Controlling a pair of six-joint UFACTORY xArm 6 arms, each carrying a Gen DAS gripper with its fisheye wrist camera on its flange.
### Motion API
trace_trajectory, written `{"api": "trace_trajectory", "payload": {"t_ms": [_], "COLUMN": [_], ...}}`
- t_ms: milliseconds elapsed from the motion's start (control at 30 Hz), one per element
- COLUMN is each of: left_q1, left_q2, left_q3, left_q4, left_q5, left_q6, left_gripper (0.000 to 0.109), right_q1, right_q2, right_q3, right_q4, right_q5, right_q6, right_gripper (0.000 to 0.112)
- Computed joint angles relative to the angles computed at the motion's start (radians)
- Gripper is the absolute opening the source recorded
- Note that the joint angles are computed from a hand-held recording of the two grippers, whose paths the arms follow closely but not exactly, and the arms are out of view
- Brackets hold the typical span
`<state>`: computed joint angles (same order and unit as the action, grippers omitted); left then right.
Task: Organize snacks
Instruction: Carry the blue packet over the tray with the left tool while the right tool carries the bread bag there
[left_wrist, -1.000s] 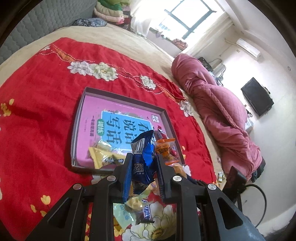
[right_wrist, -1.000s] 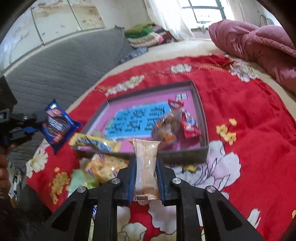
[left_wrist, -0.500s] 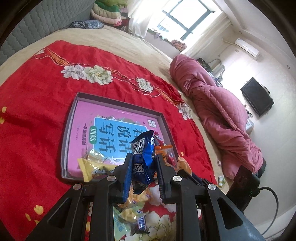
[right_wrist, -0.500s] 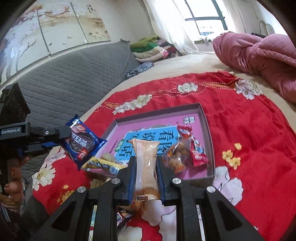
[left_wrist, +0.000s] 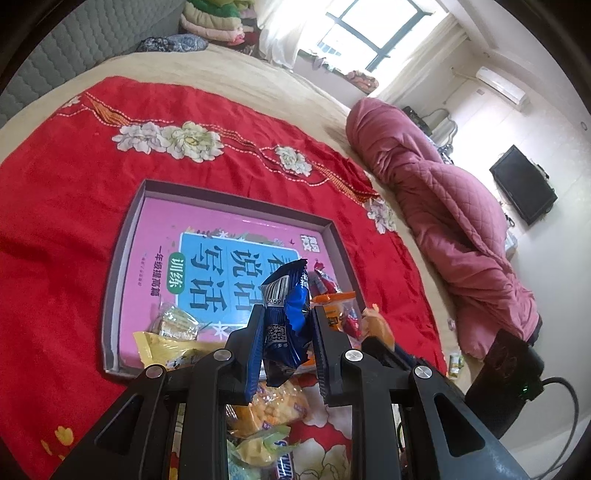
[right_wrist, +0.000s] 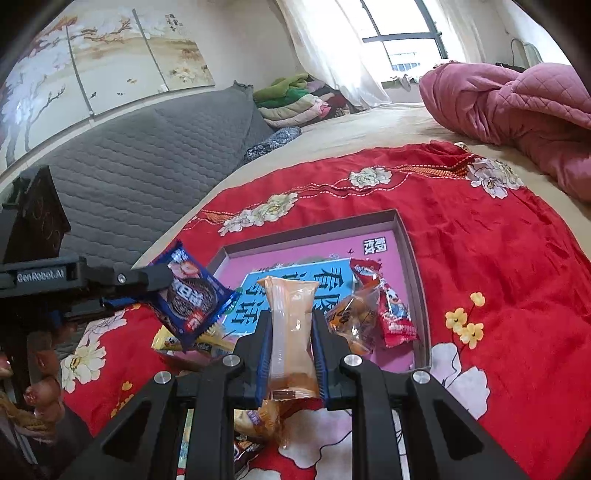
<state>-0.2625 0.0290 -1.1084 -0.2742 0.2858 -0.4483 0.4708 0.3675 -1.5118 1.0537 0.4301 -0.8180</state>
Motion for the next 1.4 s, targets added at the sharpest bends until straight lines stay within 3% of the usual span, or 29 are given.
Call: {"api": "trace_trajectory", "payload": {"t_ms": [800,1400], "left_q1": [0.014,0.012], "left_q2": [0.126,0.158], "left_q3": [-0.070,-0.084], "left_q4": [-0.052,-0.098], "left_q5": [0.019,0.039], "left_q6": [0.011,0.047], "left_gripper": [0.025,0.025], "right_q1": [0.004,0.018], "right_q2": [0.112,0.172], "right_q3": [-0.125,-0.174], "right_q4": [-0.021,-0.113], "right_q5": [0.026,0.038], "right_q6": [0.036,0.097], "right_gripper": [0.021,0.021]}}
